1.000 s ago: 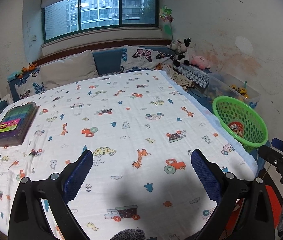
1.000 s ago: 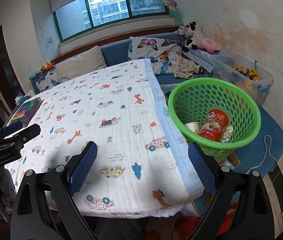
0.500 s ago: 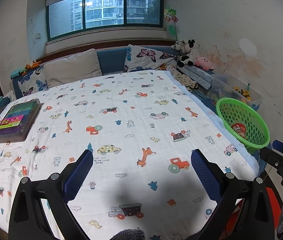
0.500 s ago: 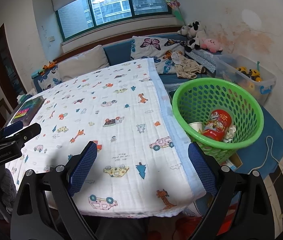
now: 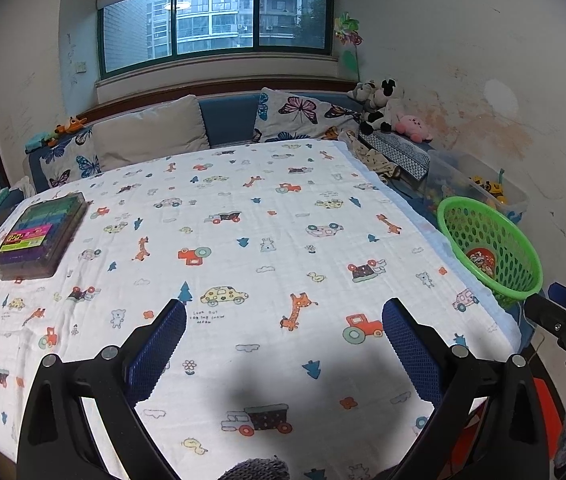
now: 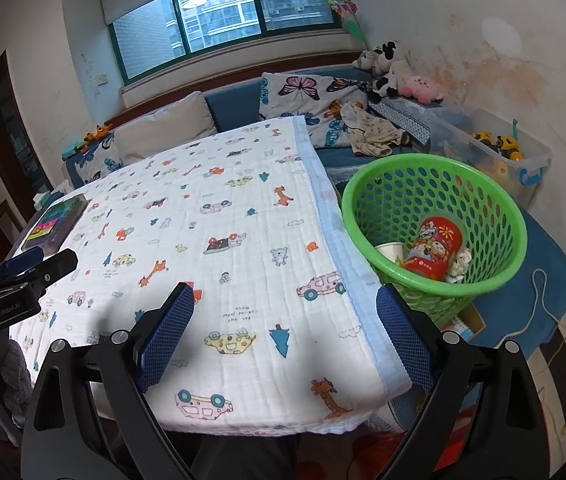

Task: Collect trash

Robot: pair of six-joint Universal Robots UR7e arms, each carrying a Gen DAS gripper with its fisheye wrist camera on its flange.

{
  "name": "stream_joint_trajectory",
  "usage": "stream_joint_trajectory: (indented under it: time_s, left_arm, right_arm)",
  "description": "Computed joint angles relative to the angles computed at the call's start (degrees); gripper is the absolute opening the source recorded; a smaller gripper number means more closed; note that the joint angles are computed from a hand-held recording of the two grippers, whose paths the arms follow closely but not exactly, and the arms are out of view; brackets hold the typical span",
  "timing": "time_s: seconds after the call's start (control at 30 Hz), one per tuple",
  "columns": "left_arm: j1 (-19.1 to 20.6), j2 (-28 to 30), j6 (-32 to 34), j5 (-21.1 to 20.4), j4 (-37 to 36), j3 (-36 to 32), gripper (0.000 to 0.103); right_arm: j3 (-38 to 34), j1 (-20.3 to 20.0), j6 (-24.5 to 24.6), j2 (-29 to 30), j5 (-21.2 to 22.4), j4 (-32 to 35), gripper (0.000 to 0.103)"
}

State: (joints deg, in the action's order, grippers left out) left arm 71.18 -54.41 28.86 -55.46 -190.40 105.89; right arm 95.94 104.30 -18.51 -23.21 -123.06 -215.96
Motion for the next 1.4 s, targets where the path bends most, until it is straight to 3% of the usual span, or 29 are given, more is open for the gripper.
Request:
stream_joint_trajectory:
  time_s: [1.4]
  left_arm:
    - [0.44,-0.11,-0.60,0.41,-0.30,0.25,0.095]
  right_arm:
    - [0.12,-0.01,0.32,0.13,0.33,0.18,0.092]
